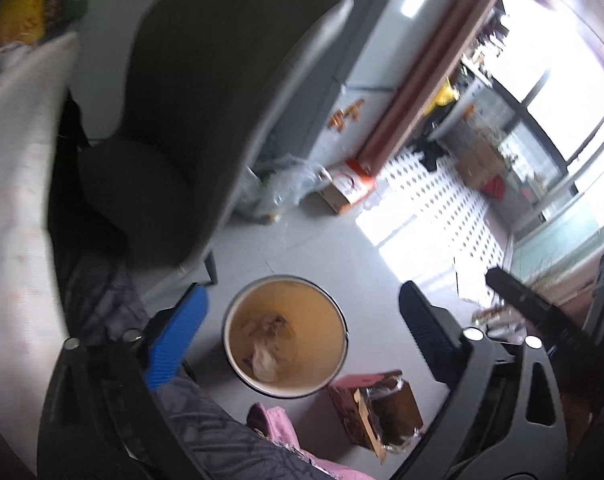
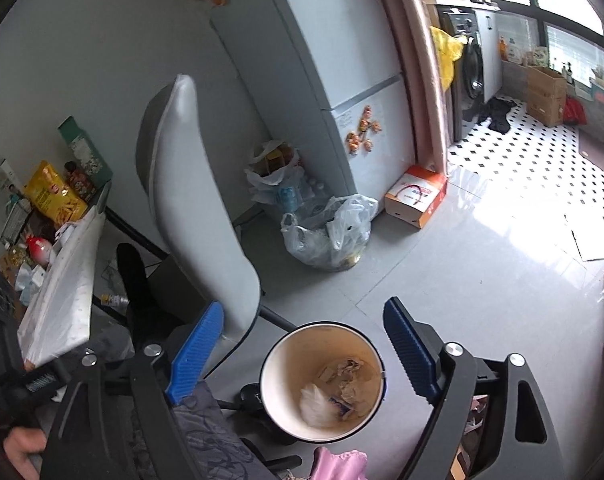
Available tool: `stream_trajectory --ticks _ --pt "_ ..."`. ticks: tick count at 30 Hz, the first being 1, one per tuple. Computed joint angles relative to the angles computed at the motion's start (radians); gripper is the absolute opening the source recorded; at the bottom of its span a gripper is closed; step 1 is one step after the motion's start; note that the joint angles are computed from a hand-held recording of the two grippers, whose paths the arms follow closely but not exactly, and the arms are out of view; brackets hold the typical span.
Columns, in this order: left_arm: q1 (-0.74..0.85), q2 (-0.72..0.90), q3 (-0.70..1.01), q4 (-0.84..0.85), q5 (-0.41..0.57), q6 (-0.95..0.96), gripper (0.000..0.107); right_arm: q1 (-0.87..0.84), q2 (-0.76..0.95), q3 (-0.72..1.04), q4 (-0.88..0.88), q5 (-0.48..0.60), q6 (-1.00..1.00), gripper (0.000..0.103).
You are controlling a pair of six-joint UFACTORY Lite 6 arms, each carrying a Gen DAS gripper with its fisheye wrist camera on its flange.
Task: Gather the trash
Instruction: 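Bring both open tools back over the table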
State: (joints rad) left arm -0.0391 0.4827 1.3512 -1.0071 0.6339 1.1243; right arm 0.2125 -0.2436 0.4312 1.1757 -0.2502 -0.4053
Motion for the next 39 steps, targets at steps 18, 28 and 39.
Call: stream_trajectory --ticks 18,28,39 --pt "0.428 -0.102 0.036 -0.041 0.108 0.08 0.097 0.347 0.282 0.384 0.32 -0.1 -0.255 0.095" --pt "0.676 -0.019 0.162 -0.078 0.189 0.135 0.097 0.471 0.505 0.702 0.606 -0.124 -0.592 0.095" --pt "0.85 0.139 0.368 -0.043 0.244 0.126 0.09 0.574 0.728 1.035 0.853 -0.153 -0.9 0.095"
